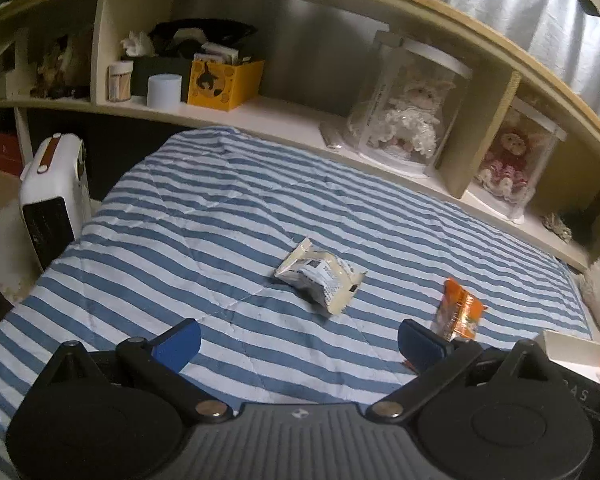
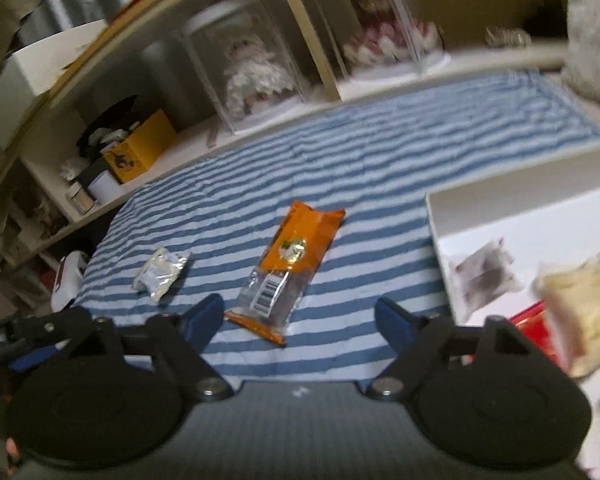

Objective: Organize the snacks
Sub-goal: 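Grasp the cream printed packet with left tool while right grasps orange bar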

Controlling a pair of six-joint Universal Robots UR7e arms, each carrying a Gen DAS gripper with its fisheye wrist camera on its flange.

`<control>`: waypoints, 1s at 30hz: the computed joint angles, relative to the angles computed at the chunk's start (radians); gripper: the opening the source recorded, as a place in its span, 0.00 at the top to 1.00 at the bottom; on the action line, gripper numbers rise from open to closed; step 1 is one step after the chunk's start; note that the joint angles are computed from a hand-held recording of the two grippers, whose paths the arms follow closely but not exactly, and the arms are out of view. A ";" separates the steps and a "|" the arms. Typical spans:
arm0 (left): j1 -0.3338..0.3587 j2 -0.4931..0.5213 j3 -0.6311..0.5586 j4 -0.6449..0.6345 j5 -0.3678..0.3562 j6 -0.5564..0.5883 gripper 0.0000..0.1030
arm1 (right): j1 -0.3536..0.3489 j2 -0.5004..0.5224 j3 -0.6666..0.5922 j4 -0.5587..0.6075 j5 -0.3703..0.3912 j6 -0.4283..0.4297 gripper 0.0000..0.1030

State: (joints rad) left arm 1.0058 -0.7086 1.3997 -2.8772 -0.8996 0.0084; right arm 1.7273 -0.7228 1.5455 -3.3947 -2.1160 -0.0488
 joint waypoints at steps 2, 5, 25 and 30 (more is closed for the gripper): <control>0.008 0.019 -0.017 -0.003 -0.002 -0.002 0.00 | -0.014 0.020 -0.020 -0.011 0.030 0.018 0.24; 0.018 0.040 -0.035 -0.005 -0.005 -0.001 0.00 | -0.028 0.041 -0.049 0.010 0.065 0.034 0.24; 0.036 0.304 -0.453 0.112 0.108 0.013 0.00 | -0.062 0.063 -0.092 0.067 0.169 -0.011 0.56; 0.041 0.369 -0.570 0.245 0.170 0.012 0.00 | -0.059 0.038 -0.110 0.168 0.158 -0.038 0.58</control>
